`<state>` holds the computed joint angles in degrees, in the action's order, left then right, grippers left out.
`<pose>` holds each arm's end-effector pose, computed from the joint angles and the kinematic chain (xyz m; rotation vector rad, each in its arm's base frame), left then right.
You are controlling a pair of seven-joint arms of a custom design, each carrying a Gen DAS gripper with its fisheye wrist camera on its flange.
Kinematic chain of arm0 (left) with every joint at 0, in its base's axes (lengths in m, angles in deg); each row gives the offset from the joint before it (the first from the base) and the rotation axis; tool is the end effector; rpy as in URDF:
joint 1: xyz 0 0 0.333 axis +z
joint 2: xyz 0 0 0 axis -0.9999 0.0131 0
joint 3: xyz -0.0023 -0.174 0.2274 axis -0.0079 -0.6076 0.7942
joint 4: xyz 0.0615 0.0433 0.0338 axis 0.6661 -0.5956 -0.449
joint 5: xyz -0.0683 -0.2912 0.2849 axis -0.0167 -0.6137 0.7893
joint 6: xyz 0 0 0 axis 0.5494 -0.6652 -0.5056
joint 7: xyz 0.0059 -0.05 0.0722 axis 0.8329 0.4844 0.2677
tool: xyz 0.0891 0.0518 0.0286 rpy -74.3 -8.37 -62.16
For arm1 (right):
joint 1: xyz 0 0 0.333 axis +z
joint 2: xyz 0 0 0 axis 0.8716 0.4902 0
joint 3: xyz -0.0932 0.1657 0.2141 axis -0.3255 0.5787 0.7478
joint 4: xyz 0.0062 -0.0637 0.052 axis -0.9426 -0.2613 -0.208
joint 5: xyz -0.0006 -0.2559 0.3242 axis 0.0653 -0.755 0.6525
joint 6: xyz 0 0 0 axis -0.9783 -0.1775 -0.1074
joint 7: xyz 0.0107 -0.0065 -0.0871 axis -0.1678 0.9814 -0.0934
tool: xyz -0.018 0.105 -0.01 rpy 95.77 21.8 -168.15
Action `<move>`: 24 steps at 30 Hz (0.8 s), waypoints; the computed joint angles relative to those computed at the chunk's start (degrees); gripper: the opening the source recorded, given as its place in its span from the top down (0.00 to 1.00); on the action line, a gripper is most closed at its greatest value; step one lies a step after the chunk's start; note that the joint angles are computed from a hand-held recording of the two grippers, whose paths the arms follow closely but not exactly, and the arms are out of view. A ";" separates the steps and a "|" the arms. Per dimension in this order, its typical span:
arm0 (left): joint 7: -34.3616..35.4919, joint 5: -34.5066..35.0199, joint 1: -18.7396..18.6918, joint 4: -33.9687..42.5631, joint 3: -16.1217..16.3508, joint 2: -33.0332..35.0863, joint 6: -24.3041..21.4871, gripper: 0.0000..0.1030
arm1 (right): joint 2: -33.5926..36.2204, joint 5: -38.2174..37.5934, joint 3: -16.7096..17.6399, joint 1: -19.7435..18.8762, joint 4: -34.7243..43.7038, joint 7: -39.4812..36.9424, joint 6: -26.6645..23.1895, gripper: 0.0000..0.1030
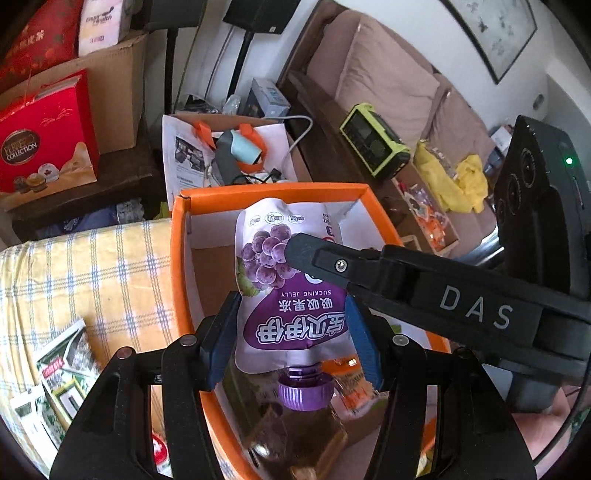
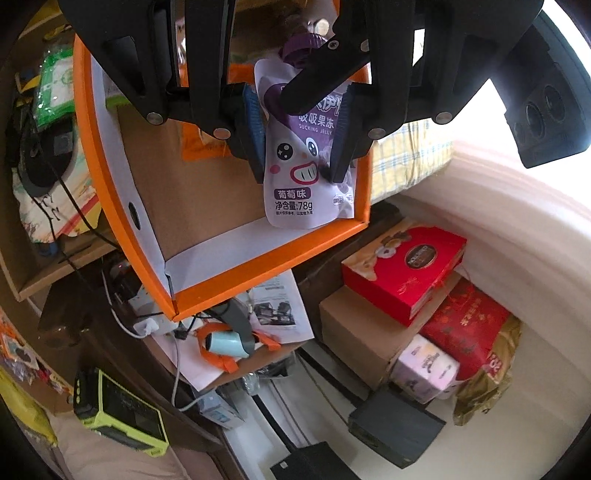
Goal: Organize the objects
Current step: 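Lift the purple jelly pouch with both tools and carry it over the box, then open both tools to drop the purple jelly pouch into the box, then withdraw both open tools from the box toward the seaweed packets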
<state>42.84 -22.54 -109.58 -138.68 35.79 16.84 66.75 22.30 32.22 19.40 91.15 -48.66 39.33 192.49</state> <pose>0.4329 -0.2611 0.4704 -1.8542 2.3060 -1.0086 0.4459 0.2563 0.4855 -1.5338 1.8628 0.0930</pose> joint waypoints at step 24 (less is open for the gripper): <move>-2.28 4.97 3.02 -6.41 1.49 -12.05 -4.06 0.26 | -3.38 -18.29 5.50 -3.70 0.92 10.88 -2.92 0.53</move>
